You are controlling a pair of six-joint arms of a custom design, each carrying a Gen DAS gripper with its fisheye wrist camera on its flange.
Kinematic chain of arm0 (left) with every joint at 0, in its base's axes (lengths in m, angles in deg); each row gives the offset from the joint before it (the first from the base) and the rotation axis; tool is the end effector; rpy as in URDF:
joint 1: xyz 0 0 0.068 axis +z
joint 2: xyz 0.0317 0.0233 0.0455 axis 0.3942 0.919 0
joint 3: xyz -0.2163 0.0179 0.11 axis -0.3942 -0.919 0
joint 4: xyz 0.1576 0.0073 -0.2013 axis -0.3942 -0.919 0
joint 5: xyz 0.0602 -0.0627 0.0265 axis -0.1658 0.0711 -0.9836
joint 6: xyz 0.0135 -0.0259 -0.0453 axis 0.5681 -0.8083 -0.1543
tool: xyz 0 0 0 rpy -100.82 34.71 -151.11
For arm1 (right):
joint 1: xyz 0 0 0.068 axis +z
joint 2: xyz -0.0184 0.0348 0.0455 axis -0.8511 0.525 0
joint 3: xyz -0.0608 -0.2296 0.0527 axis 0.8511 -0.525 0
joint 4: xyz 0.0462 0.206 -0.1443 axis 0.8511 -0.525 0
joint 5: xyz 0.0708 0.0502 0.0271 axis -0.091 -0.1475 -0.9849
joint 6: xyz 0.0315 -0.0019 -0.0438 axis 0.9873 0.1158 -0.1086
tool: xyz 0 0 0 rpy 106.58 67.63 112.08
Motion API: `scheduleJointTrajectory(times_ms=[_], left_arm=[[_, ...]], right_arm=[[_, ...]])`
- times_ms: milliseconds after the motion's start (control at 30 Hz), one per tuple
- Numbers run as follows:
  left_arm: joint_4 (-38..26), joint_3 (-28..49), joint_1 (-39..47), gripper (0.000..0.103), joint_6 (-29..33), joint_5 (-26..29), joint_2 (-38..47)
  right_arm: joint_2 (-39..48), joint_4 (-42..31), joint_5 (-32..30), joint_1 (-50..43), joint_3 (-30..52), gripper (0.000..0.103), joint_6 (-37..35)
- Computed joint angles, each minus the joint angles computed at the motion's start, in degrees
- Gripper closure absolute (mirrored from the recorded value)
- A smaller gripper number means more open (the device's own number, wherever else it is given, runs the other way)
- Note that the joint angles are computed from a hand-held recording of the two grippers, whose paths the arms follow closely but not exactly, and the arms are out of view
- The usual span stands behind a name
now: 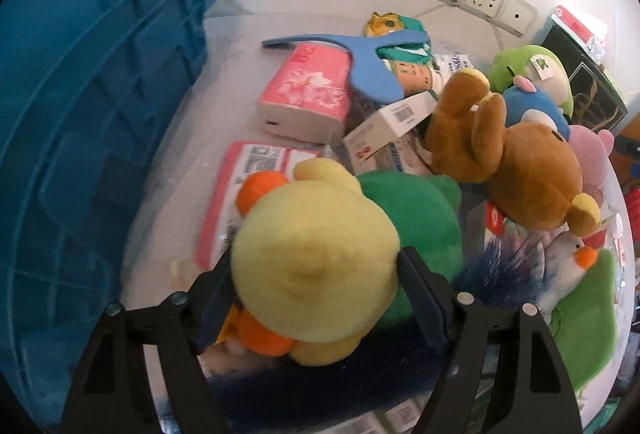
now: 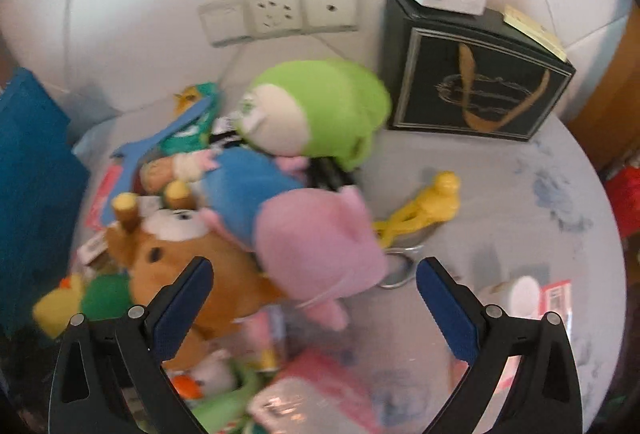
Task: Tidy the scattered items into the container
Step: 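Lower the left tool onto the yellow duck plush and close it, then grasp the brown teddy bear with the right tool while the left tool holds the duck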
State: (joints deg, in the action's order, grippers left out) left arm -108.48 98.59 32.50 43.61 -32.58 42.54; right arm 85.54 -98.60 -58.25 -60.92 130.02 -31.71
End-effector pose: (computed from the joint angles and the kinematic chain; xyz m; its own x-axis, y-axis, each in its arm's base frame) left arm 0.2357 0.0394 0.2416 -0.8563 -0.2417 -0.4564 -0.2589 0.9656 -0.0254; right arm 0.3459 -0.0113 0.2827 -0.8975 -0.0006 -0.4410 -0.0458 0.9947 0.0919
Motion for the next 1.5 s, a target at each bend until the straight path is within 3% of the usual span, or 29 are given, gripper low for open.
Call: scheduleJointTrajectory(times_ms=[167, 300, 500, 533, 567, 700, 867, 1000, 1100, 1133, 1167, 1267, 1400, 1500], left_arm=[[4.2, 0.9, -5.6, 0.037, -1.2, -5.2, 0.5], [4.8, 5.2, -7.2, 0.038, -1.7, -7.0, 4.8], [1.5, 6.0, -7.9, 0.026, -1.7, -9.0, 7.6], [2.2, 5.1, -7.6, 0.026, -1.6, -8.6, 6.7], [3.0, 4.3, -7.1, 0.030, -1.4, -8.1, 5.8], [3.5, 3.8, -5.9, 0.045, -1.5, -5.0, 2.8], [2.1, 5.8, -8.7, 0.049, -0.9, -7.4, -1.4], [-1.0, 9.8, -9.0, 0.050, -0.2, -7.5, -4.1], [-3.6, 12.9, -8.9, 0.050, 0.1, -7.4, -6.4], [-4.6, 13.9, -8.9, 0.050, 0.1, -7.3, -7.7], [-5.7, 15.1, -9.0, 0.050, 0.1, -7.3, -9.0], [-10.0, 19.6, -9.4, 0.050, 0.2, -7.3, -11.3], [-13.9, 22.0, -9.2, 0.050, 0.1, -6.8, -13.8], [-15.4, 22.2, -9.4, 0.050, 0.1, -7.6, -15.3]], right_arm=[[3.5, 2.1, -0.8, -2.3, -1.6, 0.001, -0.3], [5.0, 5.0, -4.8, -3.2, -3.3, 0.001, -0.6], [11.5, 6.1, -4.8, -0.2, -1.2, 0.001, -2.5], [12.5, 6.3, -3.3, 0.7, -1.1, 0.005, -2.6], [13.0, 6.2, -1.2, 1.7, -0.8, 0.021, -2.5], [7.2, 9.1, 1.9, 2.9, -5.1, 0.031, -3.4], [-3.0, 8.5, 0.0, 1.7, -9.6, 0.041, -4.4], [-10.8, 4.9, -2.3, -0.3, -8.6, 0.049, -5.4], [-15.0, 0.4, -4.9, -1.4, -4.8, 0.072, -5.6], [-15.3, -1.7, -5.8, -1.7, -2.8, 0.094, -5.8], [-15.7, -3.7, -6.6, -1.9, -1.1, 0.102, -5.9], [-17.6, -8.6, -9.0, -3.6, 1.2, 0.102, -6.7], [-20.7, -10.6, -9.7, -6.3, -1.7, 0.099, -7.7], [-22.8, -10.3, -10.8, -7.5, -5.9, 0.078, -8.2]])
